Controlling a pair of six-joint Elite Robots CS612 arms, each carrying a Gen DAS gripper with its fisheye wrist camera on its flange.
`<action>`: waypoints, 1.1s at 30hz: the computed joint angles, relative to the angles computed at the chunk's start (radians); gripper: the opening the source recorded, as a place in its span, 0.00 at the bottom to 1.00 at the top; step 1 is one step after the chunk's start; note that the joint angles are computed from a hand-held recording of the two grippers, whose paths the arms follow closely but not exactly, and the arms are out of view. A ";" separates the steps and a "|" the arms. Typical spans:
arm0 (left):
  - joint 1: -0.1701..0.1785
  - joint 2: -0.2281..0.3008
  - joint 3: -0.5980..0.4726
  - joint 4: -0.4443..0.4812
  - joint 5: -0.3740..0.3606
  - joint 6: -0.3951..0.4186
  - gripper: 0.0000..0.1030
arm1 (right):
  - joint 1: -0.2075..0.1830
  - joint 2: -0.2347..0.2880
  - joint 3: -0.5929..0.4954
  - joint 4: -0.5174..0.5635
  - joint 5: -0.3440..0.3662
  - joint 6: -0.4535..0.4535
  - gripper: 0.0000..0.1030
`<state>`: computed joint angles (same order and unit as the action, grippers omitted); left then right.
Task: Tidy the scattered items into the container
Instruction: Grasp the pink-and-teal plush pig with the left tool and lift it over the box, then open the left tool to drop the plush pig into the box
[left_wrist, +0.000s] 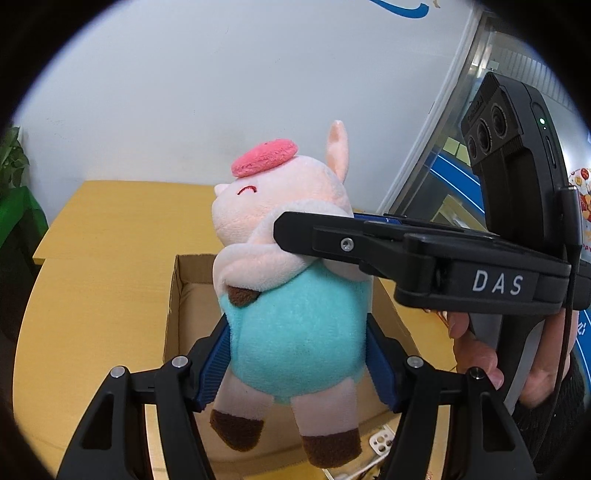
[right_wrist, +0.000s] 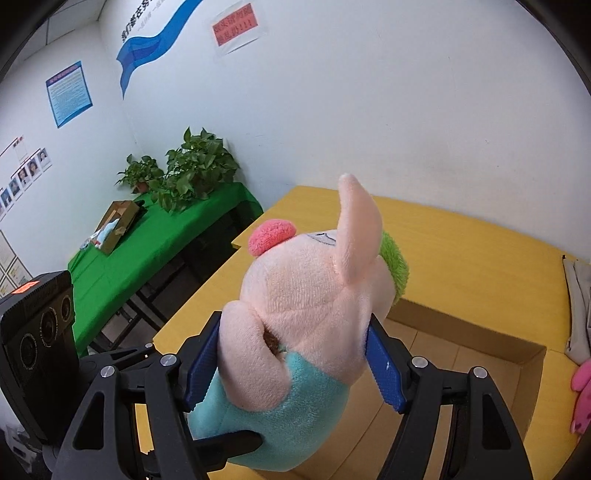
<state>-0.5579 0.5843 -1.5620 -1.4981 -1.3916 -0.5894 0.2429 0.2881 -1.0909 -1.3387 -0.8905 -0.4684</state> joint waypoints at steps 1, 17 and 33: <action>0.011 -0.007 0.018 -0.007 -0.012 0.000 0.64 | 0.001 -0.015 0.036 -0.013 0.002 0.004 0.75; 0.100 -0.019 0.250 0.011 -0.150 -0.041 0.64 | 0.019 -0.097 0.480 -0.176 0.003 0.024 0.75; 0.086 -0.006 0.259 0.120 -0.148 -0.033 0.64 | 0.014 -0.028 0.437 -0.168 0.037 0.042 0.75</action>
<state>-0.4722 0.5783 -1.3031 -1.3785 -1.5399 -0.6220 0.2565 0.2599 -0.6543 -1.5069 -0.8537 -0.4262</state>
